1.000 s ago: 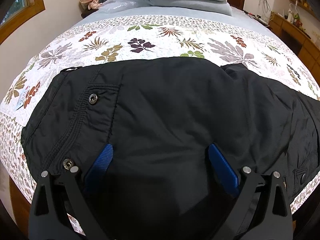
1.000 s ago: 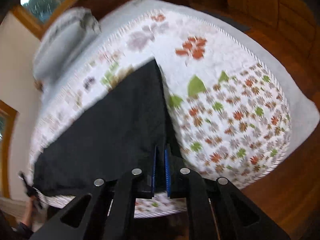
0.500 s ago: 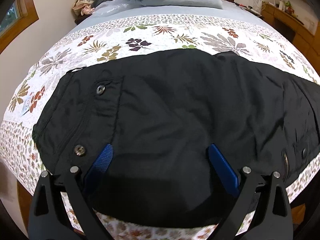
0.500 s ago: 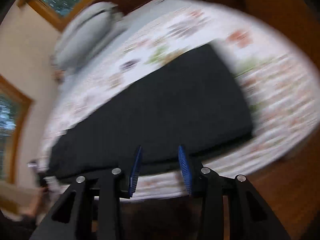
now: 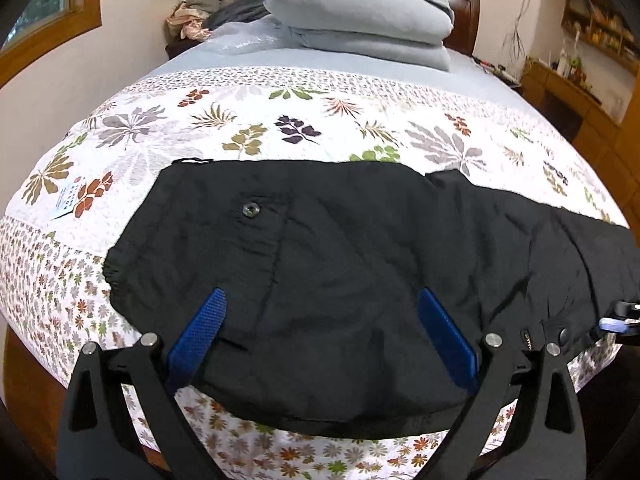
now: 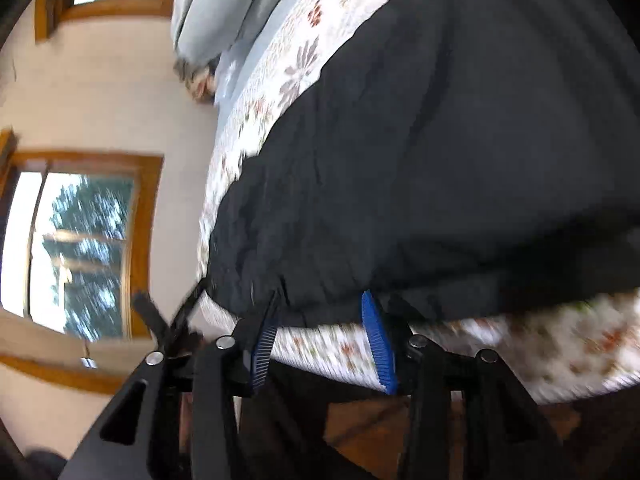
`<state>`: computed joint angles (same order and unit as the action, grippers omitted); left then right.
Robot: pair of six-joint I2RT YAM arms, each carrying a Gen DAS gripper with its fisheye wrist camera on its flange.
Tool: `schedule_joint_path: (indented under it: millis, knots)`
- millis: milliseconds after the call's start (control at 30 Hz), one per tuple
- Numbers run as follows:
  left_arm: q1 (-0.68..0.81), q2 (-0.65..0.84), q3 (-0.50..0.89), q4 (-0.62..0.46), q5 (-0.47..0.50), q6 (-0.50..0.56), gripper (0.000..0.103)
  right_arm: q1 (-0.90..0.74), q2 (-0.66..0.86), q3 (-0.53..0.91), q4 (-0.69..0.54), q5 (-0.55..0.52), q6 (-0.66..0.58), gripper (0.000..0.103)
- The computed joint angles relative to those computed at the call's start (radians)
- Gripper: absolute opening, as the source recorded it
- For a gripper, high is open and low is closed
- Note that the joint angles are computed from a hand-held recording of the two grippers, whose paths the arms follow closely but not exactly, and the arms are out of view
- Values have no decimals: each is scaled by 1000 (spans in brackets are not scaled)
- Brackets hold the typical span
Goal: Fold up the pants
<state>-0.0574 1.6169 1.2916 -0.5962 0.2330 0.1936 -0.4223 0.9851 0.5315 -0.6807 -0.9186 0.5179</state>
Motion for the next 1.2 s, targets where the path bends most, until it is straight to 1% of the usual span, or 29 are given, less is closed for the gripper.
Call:
schedule_joint_path:
  millis: [100,133,167,233,267,300,367,433,467,533,567,600,633,667,700,867,933,967,1000,1100,1133,1167,1200]
  knots:
    - [14,-2,8,0,7,21,97,-11,-14,-57,78,-16,140,51]
    - [18,-5,7,0,10,25,97,-9,-21,-61,79,-10,150,51]
    - [21,-9,7,2,15,27,97,-13,-43,-58,40,-3,136,50]
    - [26,-15,4,4,29,25,97,-44,-70,-34,-69,28,68,49]
    - [26,-16,5,5,37,22,97,-53,-71,-27,-88,39,57,49]
    - [27,-18,3,8,44,21,97,-85,-79,-5,-151,65,19,50]
    - [22,-21,-2,13,51,20,97,-155,-75,8,-194,79,-29,50]
    - [15,-22,-8,17,57,17,97,-151,-67,-1,-162,85,-11,50]
    - [13,-23,-11,17,60,15,97,-145,-67,-11,-129,91,19,50]
    - [8,-25,-16,15,63,16,97,-102,-70,-26,-69,103,72,51]
    - [4,-25,-18,14,61,18,97,-62,-65,-30,-26,125,107,50]
    - [1,-26,-20,14,58,21,97,-17,-54,-29,18,158,145,41]
    - [-2,-27,-21,14,56,22,97,18,-55,-27,34,183,169,33]
    - [-4,-26,-20,12,53,22,97,30,-56,-24,36,188,168,13]
    - [-6,-27,-18,10,54,21,97,28,-60,-24,32,182,162,8]
    - [-18,-24,-6,2,61,14,97,-41,-106,28,-112,105,60,6]
    - [-31,-20,-1,2,58,11,97,-38,-116,56,-166,107,22,6]
    - [-43,-17,1,6,54,8,97,-21,-117,58,-168,117,24,6]
    - [-56,-15,2,9,48,4,97,20,-107,51,-132,135,61,6]
    - [-94,-2,10,11,45,-5,97,72,-73,4,-75,165,105,6]
    - [-107,1,10,15,39,-9,97,68,-69,-15,-62,158,109,6]
    - [-127,9,14,18,35,-14,97,55,-58,-42,-20,136,115,6]
    - [-143,15,15,23,33,-21,97,28,-41,-46,-20,113,83,7]
